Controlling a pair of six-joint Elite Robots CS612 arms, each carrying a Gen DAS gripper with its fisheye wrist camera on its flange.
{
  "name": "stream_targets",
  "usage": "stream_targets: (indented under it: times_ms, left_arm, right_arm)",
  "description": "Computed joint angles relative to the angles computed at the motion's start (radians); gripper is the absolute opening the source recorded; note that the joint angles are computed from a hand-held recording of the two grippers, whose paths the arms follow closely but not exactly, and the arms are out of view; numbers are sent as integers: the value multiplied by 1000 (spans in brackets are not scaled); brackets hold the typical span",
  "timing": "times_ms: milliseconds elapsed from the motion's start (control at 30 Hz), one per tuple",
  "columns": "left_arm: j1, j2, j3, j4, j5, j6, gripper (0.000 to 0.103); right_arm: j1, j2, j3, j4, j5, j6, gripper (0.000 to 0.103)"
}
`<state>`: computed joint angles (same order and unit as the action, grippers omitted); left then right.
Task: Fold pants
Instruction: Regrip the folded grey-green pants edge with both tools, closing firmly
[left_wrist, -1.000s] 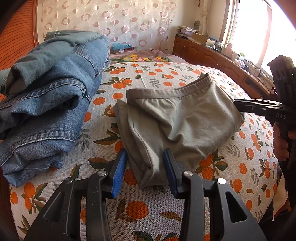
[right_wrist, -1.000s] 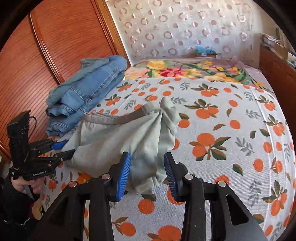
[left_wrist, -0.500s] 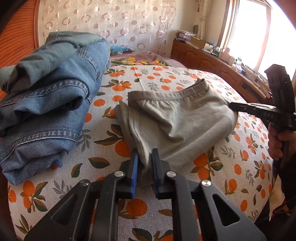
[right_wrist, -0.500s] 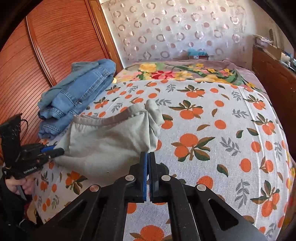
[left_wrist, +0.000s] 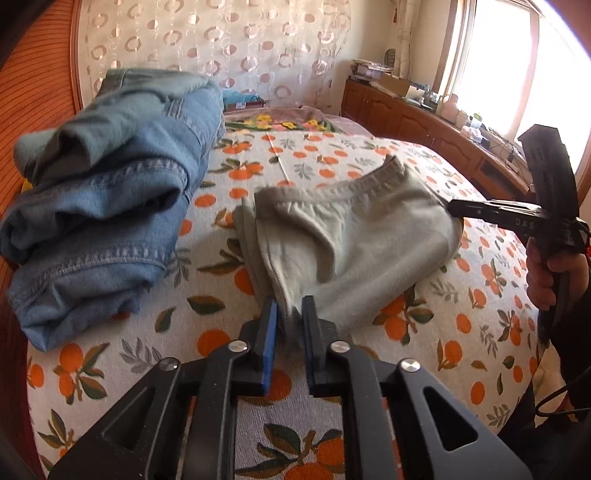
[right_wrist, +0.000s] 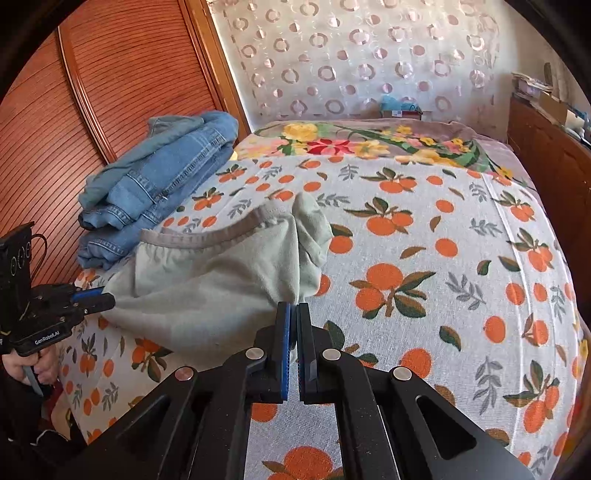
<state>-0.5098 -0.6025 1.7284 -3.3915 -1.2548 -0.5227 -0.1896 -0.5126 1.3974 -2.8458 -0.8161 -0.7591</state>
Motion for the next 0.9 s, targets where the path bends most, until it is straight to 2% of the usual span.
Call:
stream_targets:
  times_ms: [67,133,200,300,433,533,633,667,700,833,900]
  left_arm:
    - [4,0,-11,-4,10,12,33]
    - [9,4,-30,-1,15,22,40]
    - [16,11,-51,2,10,34,41]
    - [26,21,-83,31,10,47,41]
    - [41,39,-130,87,4,48,41]
    - [48,46,-155,134,5,44,41]
    - [52,54,-171,148,6,49,41]
    - [53,56,-176,154,8,49,41]
    - [54,57,-178,156,11,47,41]
    - [52,61,-181,154,28,40,41]
    - [51,64,-183,150,39,39,41]
  right_arm:
    - [-4,-4,2,-23,6,1,10]
    - [-3,-6,0,-42,8,1,17]
    - [2,-5,-11,-53,7,4,30]
    - [16,-2,-32,-38,18,-14,38]
    - [39,20,-77,-14,8,-40,39]
    - [59,47,-123,8,-30,-41,39]
    - [64,64,-151,33,-27,-49,39]
    - [64,66,-157,37,-21,-56,32]
    - [63,71,-161,21,-12,-49,6]
    - [56,97,-180,-102,-8,74,1]
    - [55,103,-190,-96,-10,95,1]
